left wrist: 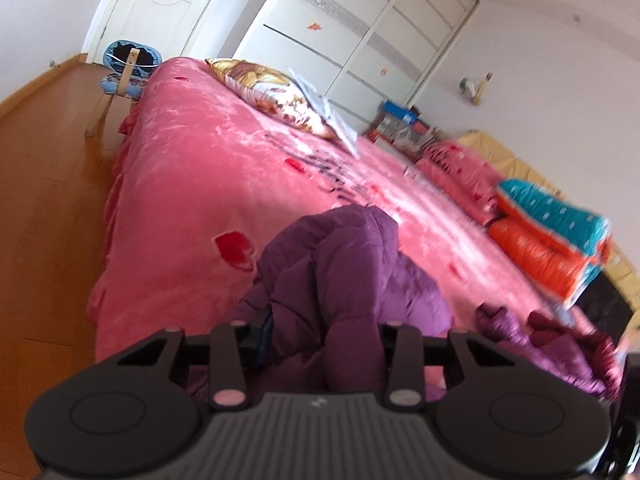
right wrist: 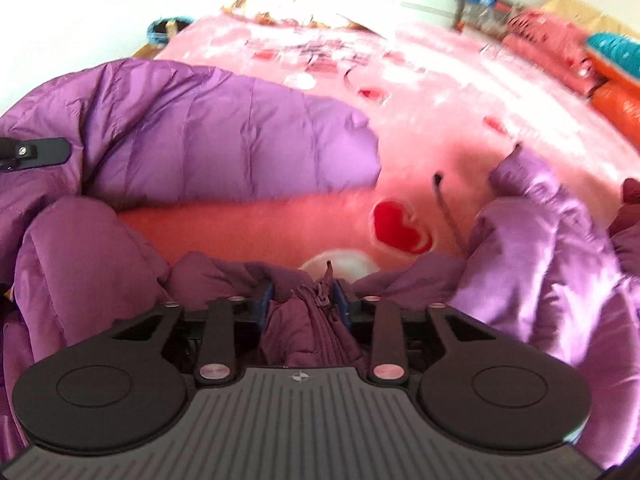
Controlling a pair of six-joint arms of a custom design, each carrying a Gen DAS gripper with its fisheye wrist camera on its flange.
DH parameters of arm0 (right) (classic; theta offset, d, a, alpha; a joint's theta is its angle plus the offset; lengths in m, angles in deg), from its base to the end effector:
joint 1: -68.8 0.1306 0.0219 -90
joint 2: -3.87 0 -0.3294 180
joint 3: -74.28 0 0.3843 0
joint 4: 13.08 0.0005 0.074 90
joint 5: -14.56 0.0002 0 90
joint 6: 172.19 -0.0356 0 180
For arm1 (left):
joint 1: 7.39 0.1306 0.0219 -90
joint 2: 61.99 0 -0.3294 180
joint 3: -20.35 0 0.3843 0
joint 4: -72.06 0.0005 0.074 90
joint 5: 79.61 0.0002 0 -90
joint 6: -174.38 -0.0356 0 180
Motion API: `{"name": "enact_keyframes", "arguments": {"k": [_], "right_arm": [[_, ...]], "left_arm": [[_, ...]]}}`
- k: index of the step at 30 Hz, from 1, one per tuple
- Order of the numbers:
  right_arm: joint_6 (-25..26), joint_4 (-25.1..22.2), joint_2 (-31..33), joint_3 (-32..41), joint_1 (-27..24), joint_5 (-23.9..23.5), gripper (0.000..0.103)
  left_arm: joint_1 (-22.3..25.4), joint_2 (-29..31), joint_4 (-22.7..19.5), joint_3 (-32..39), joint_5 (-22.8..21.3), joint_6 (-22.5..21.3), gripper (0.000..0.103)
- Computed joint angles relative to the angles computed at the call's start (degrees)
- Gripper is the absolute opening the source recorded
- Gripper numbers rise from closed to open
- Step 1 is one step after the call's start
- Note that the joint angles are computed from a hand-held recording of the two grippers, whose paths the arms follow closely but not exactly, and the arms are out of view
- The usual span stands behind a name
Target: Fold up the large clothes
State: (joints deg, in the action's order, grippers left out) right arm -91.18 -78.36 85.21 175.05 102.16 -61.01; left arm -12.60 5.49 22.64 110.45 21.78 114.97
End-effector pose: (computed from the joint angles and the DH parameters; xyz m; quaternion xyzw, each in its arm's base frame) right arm 0.3477 0.2177 0.5061 -0.1479 0.9086 0.0262 0.3897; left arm 0.3455 -0.0391 0.5334 -0.1355 0.8382 -0.2407 0.4702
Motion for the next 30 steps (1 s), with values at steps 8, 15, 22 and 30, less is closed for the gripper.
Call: {"name": "enact_keyframes", "arguments": {"k": [8,15,22,30], "right_arm": [[2.6,9.4,-0.1,2.0,1.6,10.4,0.027],[5.0,19.3,5.3,5.9,1.1,13.9,0.009],[1.6,18.7,10.1,8.2,-1.9,11.6,0.015],[-6.8,1.5,14.4,17.2,-12.6,-3.8,0.096]], "left_arm": [[3.9,-1.9,10.3,-4.1,3.7,11.2,0.033],[6.0,-2.4,17.2,-6.2,0.1,15.3,0.033],[6.3,1.7,9.0,-2.1,-5.3,15.7,0.034],[6.6,1.2,8.7,-2.6,-6.5,14.6,0.034]]}}
